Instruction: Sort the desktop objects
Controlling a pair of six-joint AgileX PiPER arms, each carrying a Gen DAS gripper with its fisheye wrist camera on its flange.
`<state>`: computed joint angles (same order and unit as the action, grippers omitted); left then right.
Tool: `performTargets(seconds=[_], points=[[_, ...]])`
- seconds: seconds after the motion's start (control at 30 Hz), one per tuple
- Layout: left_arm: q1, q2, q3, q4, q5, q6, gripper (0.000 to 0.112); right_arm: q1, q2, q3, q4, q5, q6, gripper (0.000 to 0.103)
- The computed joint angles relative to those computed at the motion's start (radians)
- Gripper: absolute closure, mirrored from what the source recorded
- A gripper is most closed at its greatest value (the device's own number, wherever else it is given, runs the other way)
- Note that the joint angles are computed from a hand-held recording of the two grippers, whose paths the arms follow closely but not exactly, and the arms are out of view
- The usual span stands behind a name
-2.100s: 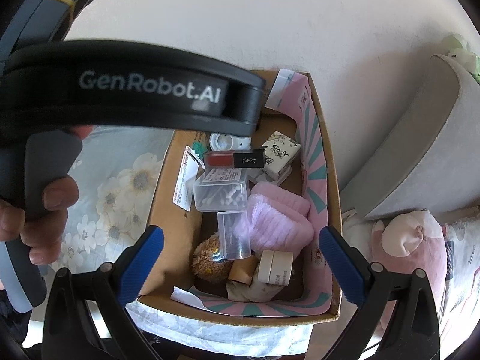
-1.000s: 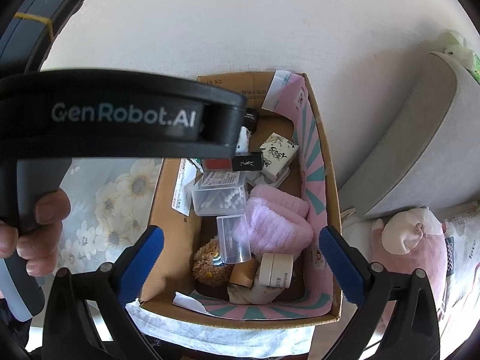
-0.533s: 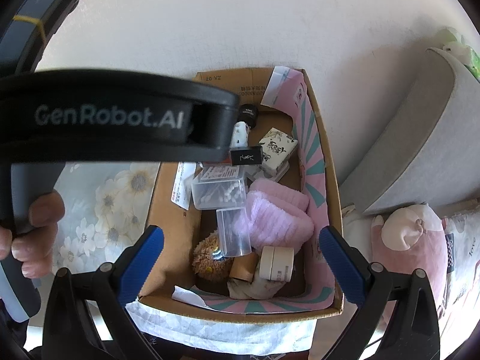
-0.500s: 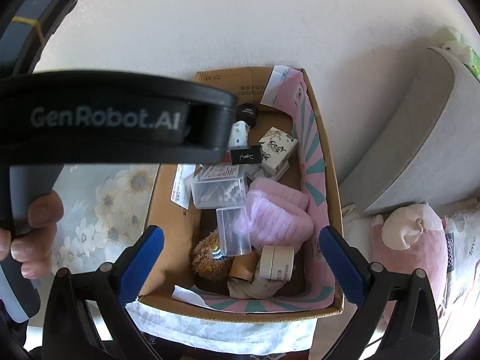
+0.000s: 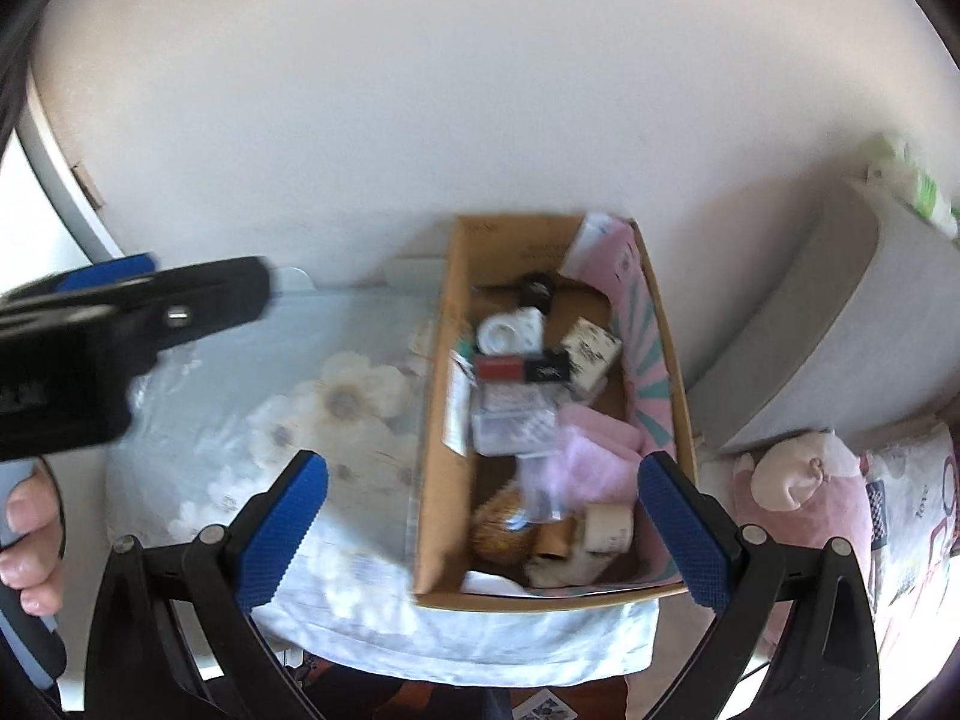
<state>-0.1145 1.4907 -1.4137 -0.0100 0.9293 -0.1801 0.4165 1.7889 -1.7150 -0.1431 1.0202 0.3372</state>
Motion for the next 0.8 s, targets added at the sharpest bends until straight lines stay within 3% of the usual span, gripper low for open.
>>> performTargets(seconds=[0.13,0.4,0.8], points=[[0.103,-0.093,0.069,0.03,0.004,-0.006,0.009,0.083,0.032,-0.109,-0.049,0.058,0.077,0.0],[0.314,-0.168,0.119,-0.047,0.0,0.161,0.009,0.224,0.114,-0.265,-0.109,0.124,0.188,0.0],[0.393,-0.174,0.11,-0.113,-0.009,0.257,0.009,0.282,0.163,-0.344,-0.196,0.163,0.291,0.0]])
